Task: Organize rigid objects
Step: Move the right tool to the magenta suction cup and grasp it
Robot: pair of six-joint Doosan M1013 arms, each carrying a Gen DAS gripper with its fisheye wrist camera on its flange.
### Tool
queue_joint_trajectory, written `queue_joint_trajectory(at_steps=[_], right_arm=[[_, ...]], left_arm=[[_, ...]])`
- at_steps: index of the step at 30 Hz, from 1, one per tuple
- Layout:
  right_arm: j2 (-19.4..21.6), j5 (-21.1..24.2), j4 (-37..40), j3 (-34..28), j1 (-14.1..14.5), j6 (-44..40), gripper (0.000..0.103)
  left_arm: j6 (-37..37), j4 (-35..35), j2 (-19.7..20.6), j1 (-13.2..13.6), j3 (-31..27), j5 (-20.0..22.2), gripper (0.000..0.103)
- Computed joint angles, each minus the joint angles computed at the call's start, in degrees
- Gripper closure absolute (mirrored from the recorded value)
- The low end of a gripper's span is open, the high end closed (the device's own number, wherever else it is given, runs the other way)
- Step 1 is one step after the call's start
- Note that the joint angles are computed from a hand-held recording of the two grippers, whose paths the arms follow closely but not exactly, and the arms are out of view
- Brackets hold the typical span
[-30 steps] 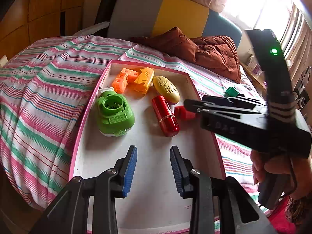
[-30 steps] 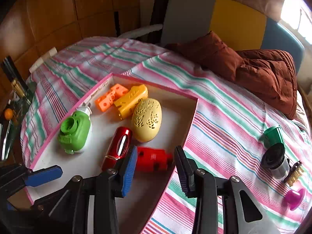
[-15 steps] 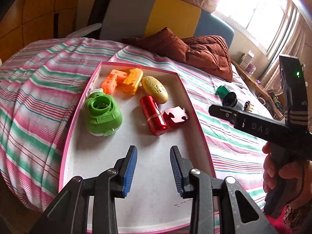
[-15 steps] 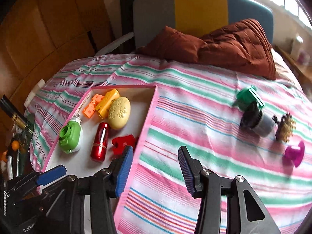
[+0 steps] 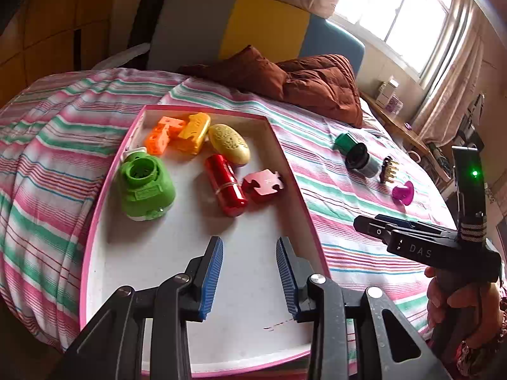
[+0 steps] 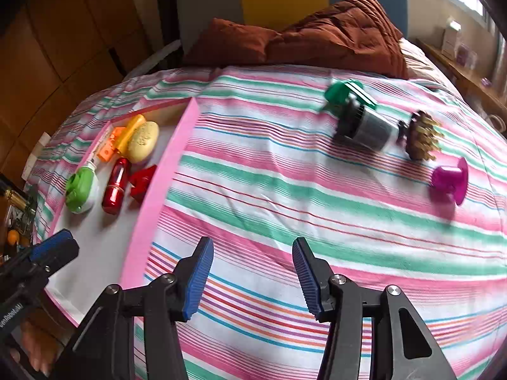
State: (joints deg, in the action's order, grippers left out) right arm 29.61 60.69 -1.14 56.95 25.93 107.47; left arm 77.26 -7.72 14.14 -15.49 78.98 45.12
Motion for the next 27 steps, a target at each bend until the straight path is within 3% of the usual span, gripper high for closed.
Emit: queue_joint_trajectory(at_steps=[14, 18, 21, 27], right_arm=[[-3.7, -1.3, -3.9, 6.8, -4.0, 7.5, 0.050], [-3.7, -2.7, -9.8, 5.7, -5.3, 13.0, 0.041], [-3.0, -3.2, -13.7, 3.6, -6.7, 17.9, 0.041], [1.1, 3.0, -15.7, -3.8, -8.8, 20.0, 0.041]], left_arm=[[5.3, -1.4, -0.2, -1.9, -0.4, 0.2, 0.068], [6.3, -1.8, -0.1, -2.2, -1.0, 0.2, 0.068], [6.6, -1.7, -0.1, -2.5, -1.4, 0.2, 0.068], [6.9, -1.6, 0.2, -2.9, -2.1, 1.6, 0.068]])
